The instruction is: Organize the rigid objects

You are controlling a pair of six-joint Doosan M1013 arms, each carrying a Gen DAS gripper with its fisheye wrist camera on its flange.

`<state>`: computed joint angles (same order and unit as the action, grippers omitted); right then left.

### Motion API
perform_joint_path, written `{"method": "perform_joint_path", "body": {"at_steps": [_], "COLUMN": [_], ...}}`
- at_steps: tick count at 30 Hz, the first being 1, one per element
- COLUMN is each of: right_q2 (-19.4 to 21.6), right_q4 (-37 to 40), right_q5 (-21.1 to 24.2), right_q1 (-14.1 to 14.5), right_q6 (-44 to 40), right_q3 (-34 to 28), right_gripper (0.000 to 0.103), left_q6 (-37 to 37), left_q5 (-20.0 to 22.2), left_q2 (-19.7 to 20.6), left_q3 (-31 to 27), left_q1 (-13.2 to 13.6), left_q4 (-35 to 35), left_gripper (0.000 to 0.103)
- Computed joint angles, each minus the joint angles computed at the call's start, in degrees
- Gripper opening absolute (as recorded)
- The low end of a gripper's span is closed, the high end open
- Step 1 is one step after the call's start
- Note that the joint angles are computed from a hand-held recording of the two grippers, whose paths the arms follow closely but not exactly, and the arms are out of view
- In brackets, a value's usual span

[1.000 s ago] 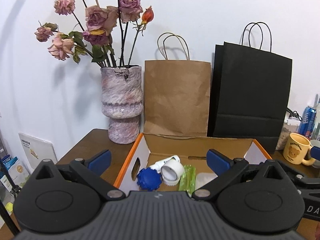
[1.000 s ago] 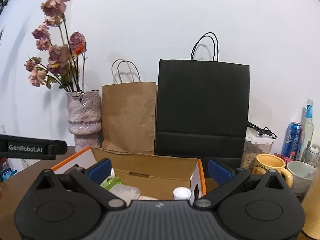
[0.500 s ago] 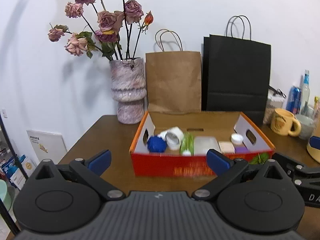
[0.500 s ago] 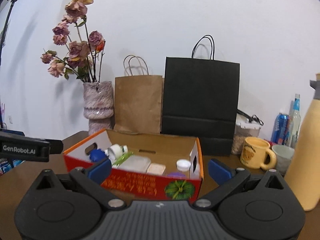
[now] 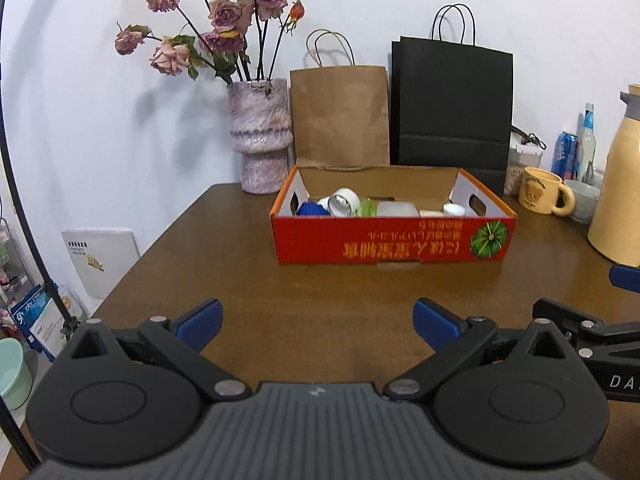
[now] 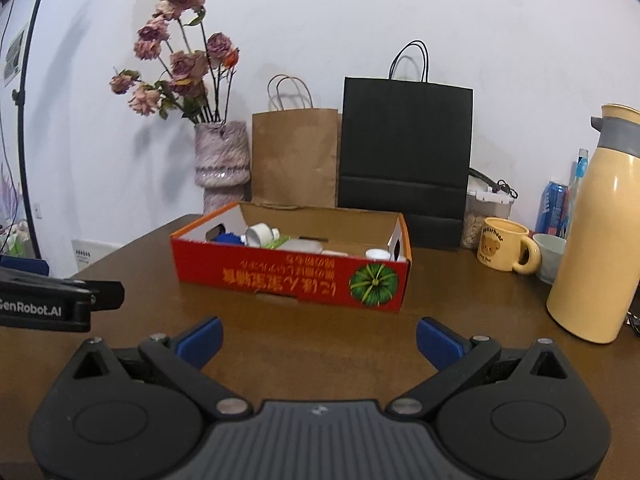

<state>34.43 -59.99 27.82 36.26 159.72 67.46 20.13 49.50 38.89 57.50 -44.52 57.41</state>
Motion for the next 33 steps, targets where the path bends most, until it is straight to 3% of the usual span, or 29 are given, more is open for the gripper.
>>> {"method": "perform_joint_path", "body": {"at_steps": [33], "right_q2": [-1.7], "right_q4": [-3.8], "right_q5": [0.1], "right_q1": [0.8], "right_q6": [4.3], "right_q3": [2.6], "right_gripper": [0.103], "left_q6": [-2.4], "left_q5": [-0.1], "left_q2": [-1.9], "left_q3": [3.2], "left_q1": [-1.0], "left_q4": [1.7], "left_gripper": [0.103]}}
